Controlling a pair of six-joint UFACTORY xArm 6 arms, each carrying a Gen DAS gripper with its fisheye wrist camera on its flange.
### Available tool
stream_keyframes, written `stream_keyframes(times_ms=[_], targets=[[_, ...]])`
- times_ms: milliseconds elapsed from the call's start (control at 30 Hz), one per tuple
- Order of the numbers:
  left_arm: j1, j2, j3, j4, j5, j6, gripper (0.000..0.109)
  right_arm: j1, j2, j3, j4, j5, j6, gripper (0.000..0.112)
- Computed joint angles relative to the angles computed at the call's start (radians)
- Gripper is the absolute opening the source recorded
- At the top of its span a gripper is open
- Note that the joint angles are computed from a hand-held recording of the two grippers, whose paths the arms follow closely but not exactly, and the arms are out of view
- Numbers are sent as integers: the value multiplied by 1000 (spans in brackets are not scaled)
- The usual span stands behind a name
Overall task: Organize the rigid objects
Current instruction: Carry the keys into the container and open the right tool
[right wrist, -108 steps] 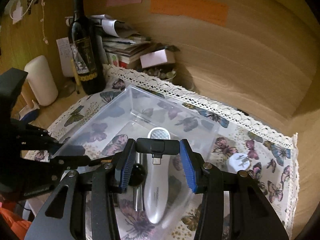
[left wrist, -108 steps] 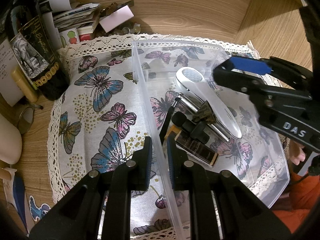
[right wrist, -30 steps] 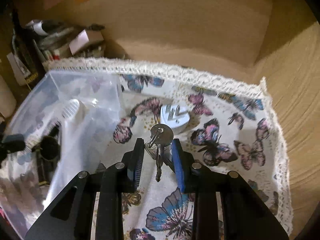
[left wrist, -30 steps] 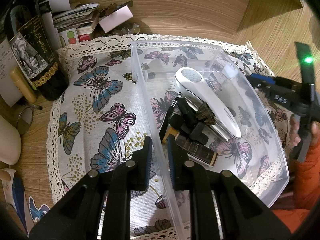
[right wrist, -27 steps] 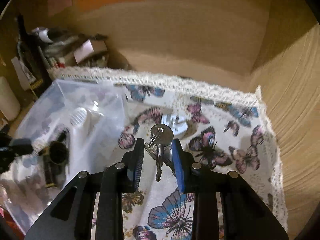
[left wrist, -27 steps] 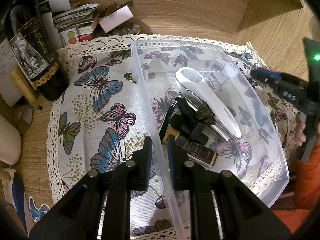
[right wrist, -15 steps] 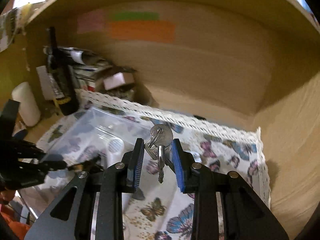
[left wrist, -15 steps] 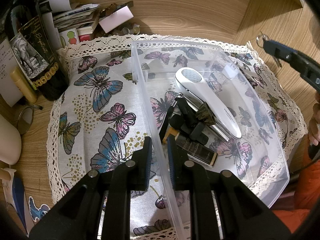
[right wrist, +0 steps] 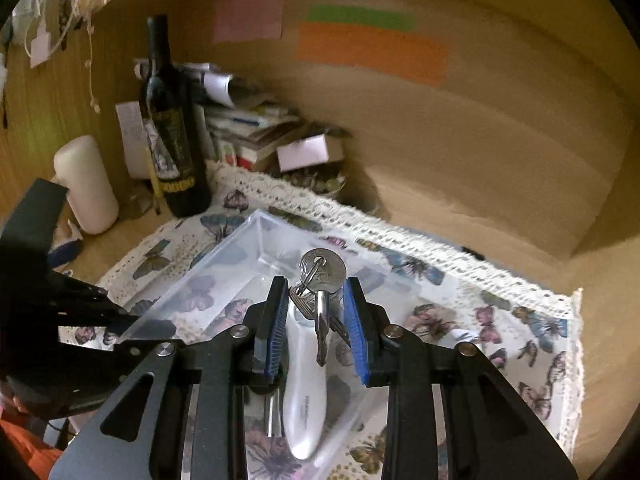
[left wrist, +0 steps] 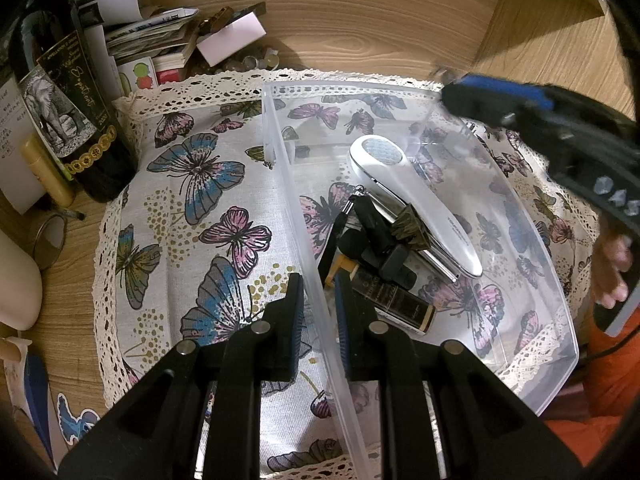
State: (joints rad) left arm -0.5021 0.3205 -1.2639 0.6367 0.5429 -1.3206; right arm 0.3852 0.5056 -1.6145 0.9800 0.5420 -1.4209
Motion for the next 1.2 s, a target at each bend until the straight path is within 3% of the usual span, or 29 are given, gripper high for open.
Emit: stream_keyframes(times_ms=[233, 400, 833, 1067, 1200], targets=[[0, -1, 2, 2, -3, -2, 16, 4, 108, -120, -223, 64, 215, 26], [0, -1, 2, 3, -3, -3, 16, 1, 147, -170, -308, 107, 296, 26], [1, -3, 5, 3, -5, -3, 16, -18, 87, -116, -197, 84, 222, 30], [1, -3, 6, 4, -6, -4, 16, -44, 60, -98, -141, 1, 205, 39], [1, -2, 5, 4, -7, -3, 16, -67, 88, -140, -160, -41, 263, 44]])
